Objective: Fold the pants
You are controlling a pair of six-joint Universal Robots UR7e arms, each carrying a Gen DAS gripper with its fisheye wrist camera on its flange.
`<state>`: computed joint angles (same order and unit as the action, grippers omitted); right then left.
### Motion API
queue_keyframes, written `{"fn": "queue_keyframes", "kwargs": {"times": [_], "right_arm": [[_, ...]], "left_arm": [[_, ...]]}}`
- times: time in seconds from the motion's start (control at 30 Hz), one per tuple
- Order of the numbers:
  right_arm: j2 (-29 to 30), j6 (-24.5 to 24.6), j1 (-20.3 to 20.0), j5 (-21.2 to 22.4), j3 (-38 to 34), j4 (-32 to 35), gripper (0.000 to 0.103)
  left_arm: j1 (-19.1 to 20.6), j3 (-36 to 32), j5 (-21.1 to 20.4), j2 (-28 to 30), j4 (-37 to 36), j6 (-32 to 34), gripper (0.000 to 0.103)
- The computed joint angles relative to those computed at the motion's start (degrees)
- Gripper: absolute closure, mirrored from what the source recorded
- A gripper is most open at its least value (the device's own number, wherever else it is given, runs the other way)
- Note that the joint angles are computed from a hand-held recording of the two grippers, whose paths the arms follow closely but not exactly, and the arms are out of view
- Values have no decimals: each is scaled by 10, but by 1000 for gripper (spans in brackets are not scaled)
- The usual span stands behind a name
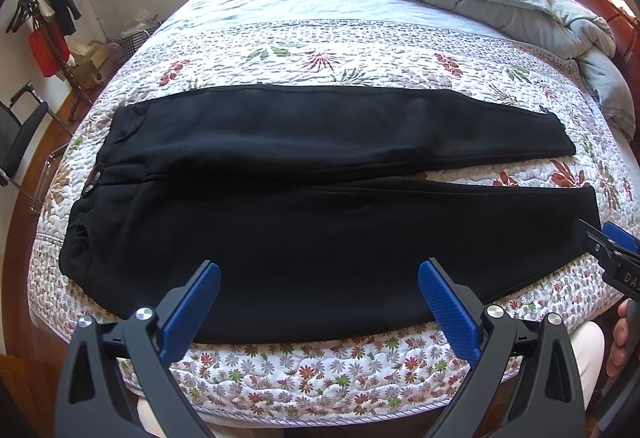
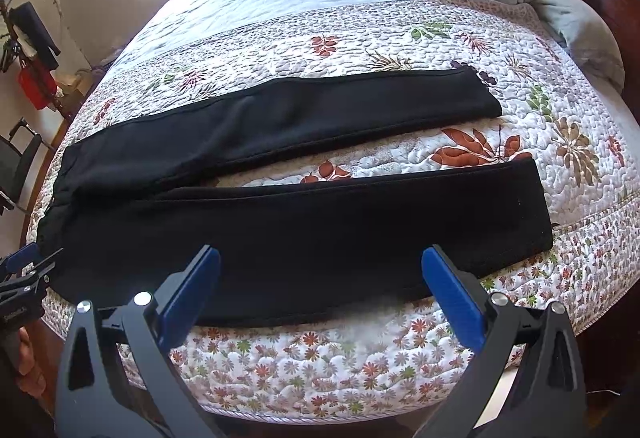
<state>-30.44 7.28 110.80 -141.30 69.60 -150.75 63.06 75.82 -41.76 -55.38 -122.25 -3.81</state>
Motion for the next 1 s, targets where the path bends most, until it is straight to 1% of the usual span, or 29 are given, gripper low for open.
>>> {"fn": "queue_keyframes", "kwargs": {"times": [0.37,1.0], "right_arm": [[4,-16,2,-5,-5,-9,3],[5,-18,-2,-4,-7,-8,3]], "left_arm": [[0,-2,0,1,2,-1,4],[2,0,-1,3,2,-3,4]]}}
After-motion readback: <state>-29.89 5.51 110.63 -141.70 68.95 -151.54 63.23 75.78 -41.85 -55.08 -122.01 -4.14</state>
